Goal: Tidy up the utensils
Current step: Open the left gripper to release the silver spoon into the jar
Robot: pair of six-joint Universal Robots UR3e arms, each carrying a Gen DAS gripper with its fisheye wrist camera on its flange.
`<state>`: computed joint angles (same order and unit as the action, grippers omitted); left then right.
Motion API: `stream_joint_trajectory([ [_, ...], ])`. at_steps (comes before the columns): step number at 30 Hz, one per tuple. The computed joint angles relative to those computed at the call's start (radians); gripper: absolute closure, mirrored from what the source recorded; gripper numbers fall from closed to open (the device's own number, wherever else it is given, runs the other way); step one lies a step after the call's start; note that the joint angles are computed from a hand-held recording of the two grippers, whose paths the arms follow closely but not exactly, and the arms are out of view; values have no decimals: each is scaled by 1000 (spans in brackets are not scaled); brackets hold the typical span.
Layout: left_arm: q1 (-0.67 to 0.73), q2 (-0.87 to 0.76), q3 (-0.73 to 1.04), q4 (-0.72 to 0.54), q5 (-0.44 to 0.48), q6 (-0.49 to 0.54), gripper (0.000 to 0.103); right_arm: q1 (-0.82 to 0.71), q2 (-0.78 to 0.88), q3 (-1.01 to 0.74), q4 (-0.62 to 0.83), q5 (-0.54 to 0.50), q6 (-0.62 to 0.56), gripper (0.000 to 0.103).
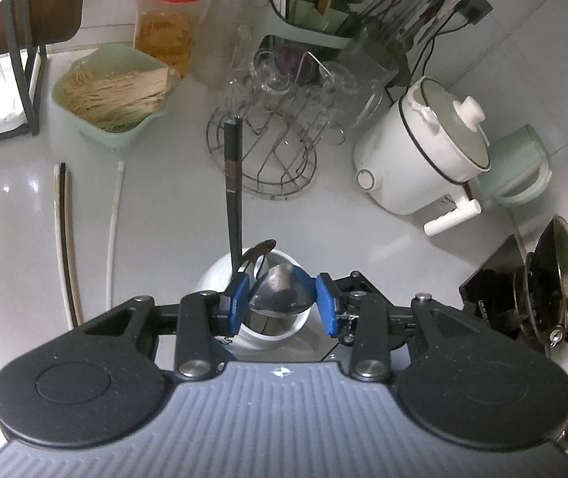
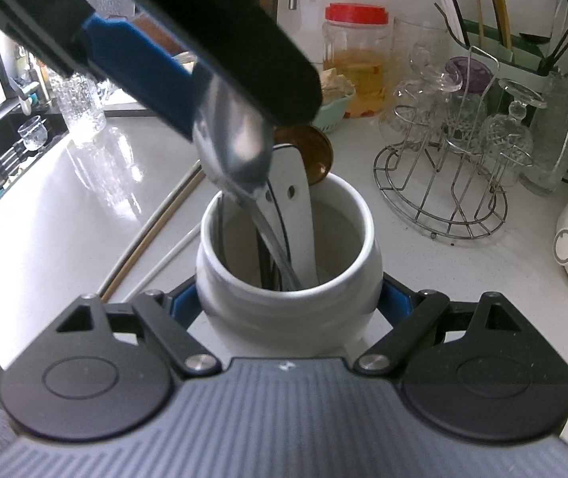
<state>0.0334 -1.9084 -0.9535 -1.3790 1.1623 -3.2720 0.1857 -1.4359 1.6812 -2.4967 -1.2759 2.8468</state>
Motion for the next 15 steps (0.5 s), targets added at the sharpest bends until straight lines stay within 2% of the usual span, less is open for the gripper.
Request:
stream_joint_trajectory([
  [5, -1, 11, -28, 42, 3, 7, 60, 2, 1, -5, 5, -3, 2, 12],
  [7, 0, 27, -50, 65, 10, 2, 53, 2, 2, -6, 5, -3, 1, 12],
  [9, 11, 66, -109, 117, 8, -24, 48, 2, 1, -5, 5, -3, 1, 12],
  [15, 37, 202, -283, 270, 25, -62, 47, 3, 6, -12, 9, -3, -6, 12],
])
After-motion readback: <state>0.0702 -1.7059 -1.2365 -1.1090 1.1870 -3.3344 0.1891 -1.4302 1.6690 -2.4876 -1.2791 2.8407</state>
